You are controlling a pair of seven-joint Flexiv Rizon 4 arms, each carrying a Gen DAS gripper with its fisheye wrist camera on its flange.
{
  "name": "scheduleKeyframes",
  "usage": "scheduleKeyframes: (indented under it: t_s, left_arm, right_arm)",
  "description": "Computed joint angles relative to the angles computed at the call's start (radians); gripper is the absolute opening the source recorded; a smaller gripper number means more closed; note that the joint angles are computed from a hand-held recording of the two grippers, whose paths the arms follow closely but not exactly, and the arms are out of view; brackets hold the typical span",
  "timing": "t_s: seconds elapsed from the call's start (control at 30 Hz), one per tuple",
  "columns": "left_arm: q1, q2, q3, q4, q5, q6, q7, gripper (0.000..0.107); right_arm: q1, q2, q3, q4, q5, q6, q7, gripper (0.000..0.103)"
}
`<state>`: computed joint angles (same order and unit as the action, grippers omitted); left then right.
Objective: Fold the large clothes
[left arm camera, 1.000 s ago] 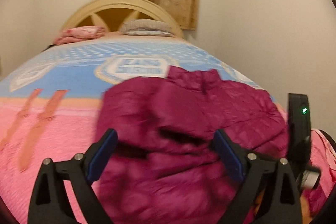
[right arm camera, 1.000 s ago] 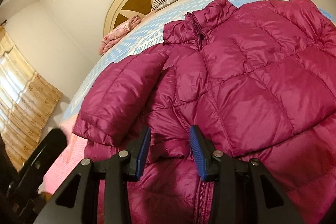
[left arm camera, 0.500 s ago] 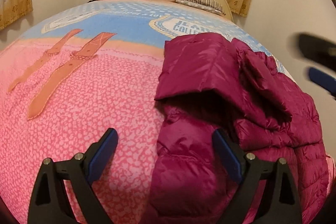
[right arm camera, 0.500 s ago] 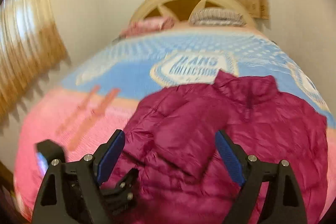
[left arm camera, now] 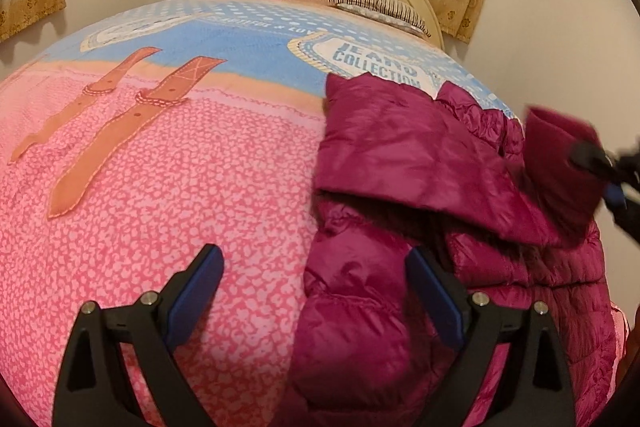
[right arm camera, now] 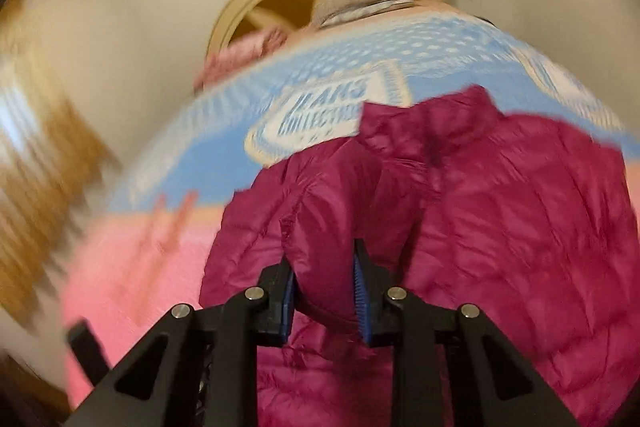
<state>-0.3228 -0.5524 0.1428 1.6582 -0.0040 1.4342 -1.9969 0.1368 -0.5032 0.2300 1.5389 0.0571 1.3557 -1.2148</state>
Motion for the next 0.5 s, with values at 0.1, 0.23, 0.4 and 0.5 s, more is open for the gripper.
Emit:
scheduleKeyframes:
  t_s: [0.1,0.23,0.4,0.5]
  left_arm:
    - [0.012,-0.002,-0.007,0.0,-0.002,0.001,0.011,0.096]
    - [0.021,-0.004,-0.016,0.004,-0.008,0.009,0.021,0.096]
    - [0.006,-0.005,-0.002,-0.002,-0.007,0.004,0.019,0.096]
    - [-0.012,0.008,0.015,0.001,0.016,0.016,0.016,0.096]
  right_arm:
    - [-0.05,0.015,0.02,0.073,0.055,0.028,0.01,0.026]
    - [-0.08,0.035,0.005,0.133,0.108,-0.013,0.071,0.029]
    - [0.038,0.125,-0.17,0.257,-0.036,0.077,0.259,0.036]
    - [0.112,0.143,-0.266,0.29,-0.177,0.175,0.331,0.086]
